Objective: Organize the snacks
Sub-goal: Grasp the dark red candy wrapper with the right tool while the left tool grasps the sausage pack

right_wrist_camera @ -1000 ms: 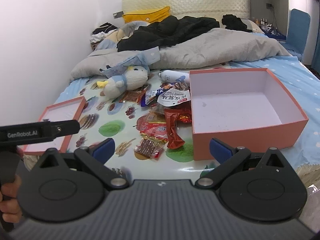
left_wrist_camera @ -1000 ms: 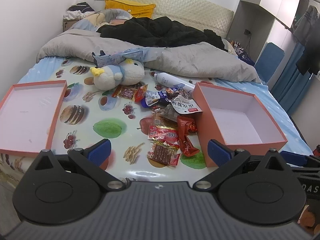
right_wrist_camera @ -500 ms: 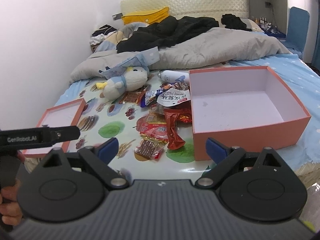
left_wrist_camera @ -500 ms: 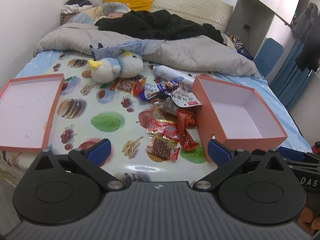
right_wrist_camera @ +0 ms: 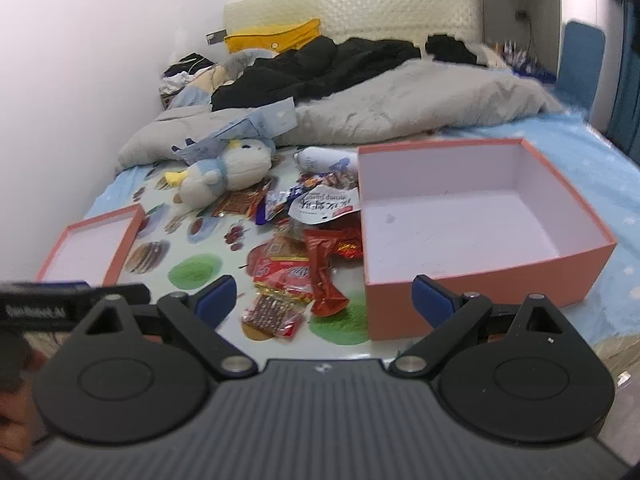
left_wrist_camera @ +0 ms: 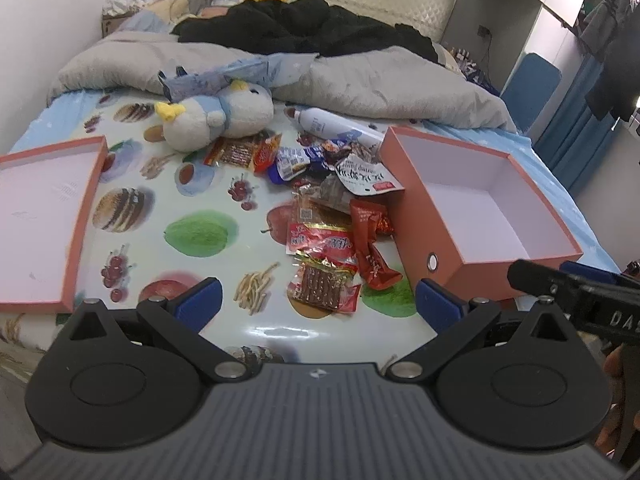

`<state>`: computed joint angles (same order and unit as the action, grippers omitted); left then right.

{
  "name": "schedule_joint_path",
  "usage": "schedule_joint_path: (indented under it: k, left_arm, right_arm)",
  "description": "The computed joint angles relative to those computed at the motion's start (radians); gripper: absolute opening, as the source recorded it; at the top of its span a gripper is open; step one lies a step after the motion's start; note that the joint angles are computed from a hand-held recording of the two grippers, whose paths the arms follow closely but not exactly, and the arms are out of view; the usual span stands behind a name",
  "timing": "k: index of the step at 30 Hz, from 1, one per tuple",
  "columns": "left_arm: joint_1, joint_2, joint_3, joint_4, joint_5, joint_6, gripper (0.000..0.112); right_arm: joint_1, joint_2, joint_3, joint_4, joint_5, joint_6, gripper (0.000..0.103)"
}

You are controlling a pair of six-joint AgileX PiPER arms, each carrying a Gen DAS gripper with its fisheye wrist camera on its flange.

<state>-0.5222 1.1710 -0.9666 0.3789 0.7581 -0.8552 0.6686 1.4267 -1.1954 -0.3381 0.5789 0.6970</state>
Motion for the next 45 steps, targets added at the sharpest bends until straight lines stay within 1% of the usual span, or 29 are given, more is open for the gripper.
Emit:
schedule_joint_path:
  k: [2, 5, 7, 8, 9, 11, 16, 20, 23, 26, 30, 32, 34, 38, 42, 45]
  left_arm:
    - [0.025, 0.020, 0.009, -0.027, -0.036, 0.038, 0.103]
    - [0.065, 0.058, 0.016, -0.085, -0.084, 0.102, 0.103]
    - [0.094, 0.084, 0.024, -0.131, -0.122, 0.154, 0.103]
    - [0.106, 0.100, 0.024, -0.151, -0.135, 0.180, 0.103]
    - [0.118, 0.116, 0.025, -0.172, -0.152, 0.209, 0.103]
    - [0.142, 0.143, 0.029, -0.218, -0.183, 0.270, 0.103]
    - [0.206, 0.219, 0.030, -0.362, -0.251, 0.450, 0.102]
    - [0.256, 0.293, 0.015, -0.512, -0.285, 0.626, 0.102]
    - [0.272, 0.350, 0.004, -0.581, -0.312, 0.712, 0.102]
    - [0.278, 0.402, -0.003, -0.644, -0.344, 0.790, 0.102]
    - [0.297, 0.492, -0.034, -0.774, -0.352, 0.930, 0.102]
    - [0.303, 0.535, -0.054, -0.840, -0.349, 1.027, 0.102]
    - [0.299, 0.584, -0.086, -0.820, -0.352, 1.045, 0.102]
    - [0.316, 0.666, -0.143, -0.878, -0.340, 1.156, 0.102]
    - [0.314, 0.727, -0.192, -0.867, -0.337, 1.184, 0.102]
    - [0.310, 0.760, -0.220, -0.848, -0.339, 1.205, 0.102]
  right_arm:
    - [-0.007, 0.027, -0.027, 0.020, 0.011, -0.018, 0.095]
    - [-0.020, 0.075, -0.074, 0.089, 0.015, -0.113, 0.095]
    - [-0.017, 0.108, -0.104, 0.094, 0.024, -0.129, 0.093]
    - [-0.017, 0.126, -0.124, 0.109, 0.032, -0.144, 0.091]
    - [-0.021, 0.148, -0.146, 0.134, 0.042, -0.171, 0.083]
    - [-0.028, 0.190, -0.192, 0.171, 0.070, -0.205, 0.076]
    - [-0.032, 0.292, -0.297, 0.192, 0.114, -0.244, 0.071]
    - [-0.045, 0.373, -0.387, 0.229, 0.150, -0.291, 0.065]
    - [-0.051, 0.438, -0.462, 0.245, 0.188, -0.320, 0.060]
    - [-0.056, 0.509, -0.550, 0.265, 0.236, -0.354, 0.058]
    - [-0.058, 0.607, -0.675, 0.271, 0.300, -0.396, 0.055]
    - [-0.061, 0.655, -0.732, 0.273, 0.329, -0.407, 0.055]
    - [-0.064, 0.711, -0.807, 0.275, 0.371, -0.417, 0.055]
    - [-0.072, 0.809, -0.942, 0.283, 0.439, -0.437, 0.052]
    - [-0.077, 0.903, -1.083, 0.288, 0.510, -0.454, 0.052]
    - [-0.076, 0.983, -1.208, 0.268, 0.578, -0.450, 0.052]
